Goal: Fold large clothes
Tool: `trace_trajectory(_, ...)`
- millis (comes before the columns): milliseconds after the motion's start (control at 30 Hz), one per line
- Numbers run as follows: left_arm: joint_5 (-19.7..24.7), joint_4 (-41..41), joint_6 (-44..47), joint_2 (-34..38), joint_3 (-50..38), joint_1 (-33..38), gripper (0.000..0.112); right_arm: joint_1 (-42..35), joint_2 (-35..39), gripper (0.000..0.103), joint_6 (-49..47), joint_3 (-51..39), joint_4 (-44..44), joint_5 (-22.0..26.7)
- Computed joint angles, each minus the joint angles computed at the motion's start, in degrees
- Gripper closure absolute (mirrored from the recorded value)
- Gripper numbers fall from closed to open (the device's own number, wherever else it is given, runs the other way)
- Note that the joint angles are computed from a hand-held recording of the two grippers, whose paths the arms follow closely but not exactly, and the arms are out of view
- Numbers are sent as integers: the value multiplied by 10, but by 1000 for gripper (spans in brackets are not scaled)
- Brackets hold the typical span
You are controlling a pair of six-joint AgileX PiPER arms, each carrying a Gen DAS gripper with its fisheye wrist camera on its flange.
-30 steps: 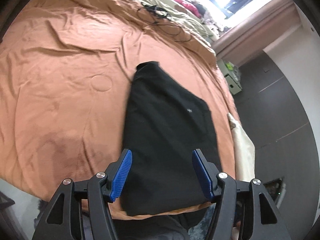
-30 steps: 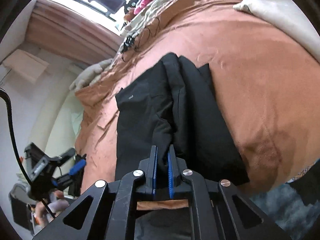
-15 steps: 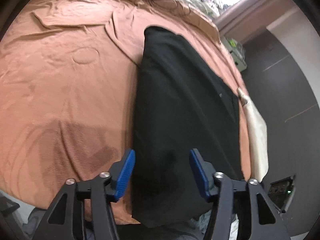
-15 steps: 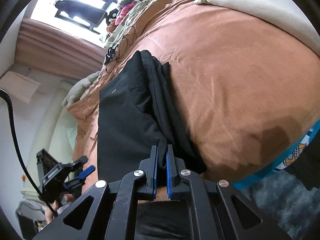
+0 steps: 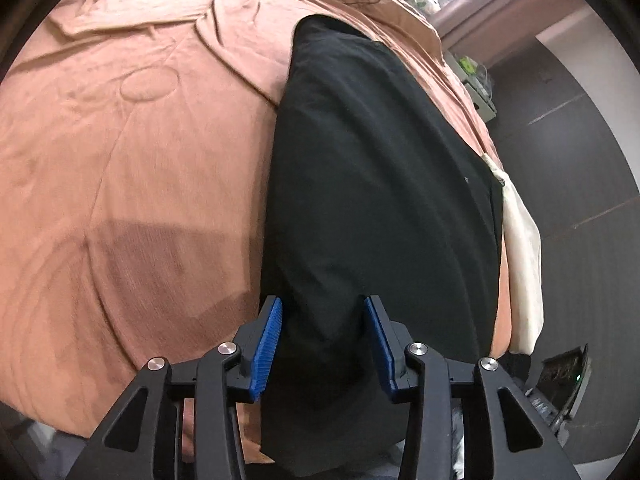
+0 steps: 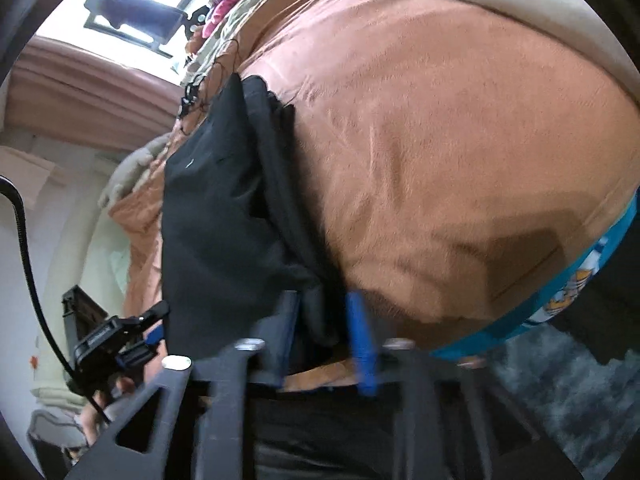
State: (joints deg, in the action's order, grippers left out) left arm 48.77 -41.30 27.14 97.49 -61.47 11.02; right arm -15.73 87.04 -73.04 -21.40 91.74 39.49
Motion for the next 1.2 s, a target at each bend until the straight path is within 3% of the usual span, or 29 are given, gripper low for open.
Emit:
trace_trajectory(33,3,6,-3,4,-9,1,63,-4,-7,41,8,-7,-10,0)
trace_trajectory(67,7,5,-4,11,-20,6,60,-10,-11,38,6,-14,-13,6)
trace_trajectory(233,15,-5,-23,53,-68,27,56,-5,21,35,51,-95,-63,20)
trace_trajectory(367,23,-11,-33,83,-104,26,56,21,85,27,80,-178,-94,26)
trace_trajectory(433,29,-16,-32,100,-128,28,55,29,111,26,90,-210,-103,31)
trace_trajectory(567,34,-25,-39,131,-168,24,44,45,186,26,128,-304,-136,55)
trace_trajectory(800,41,-41,-40,194,-241,15,44,46,301,26,186,-443,-180,119)
trace_trajectory(1200,70,-38,-48,276,-359,0,44,42,391,26,196,-555,-181,207)
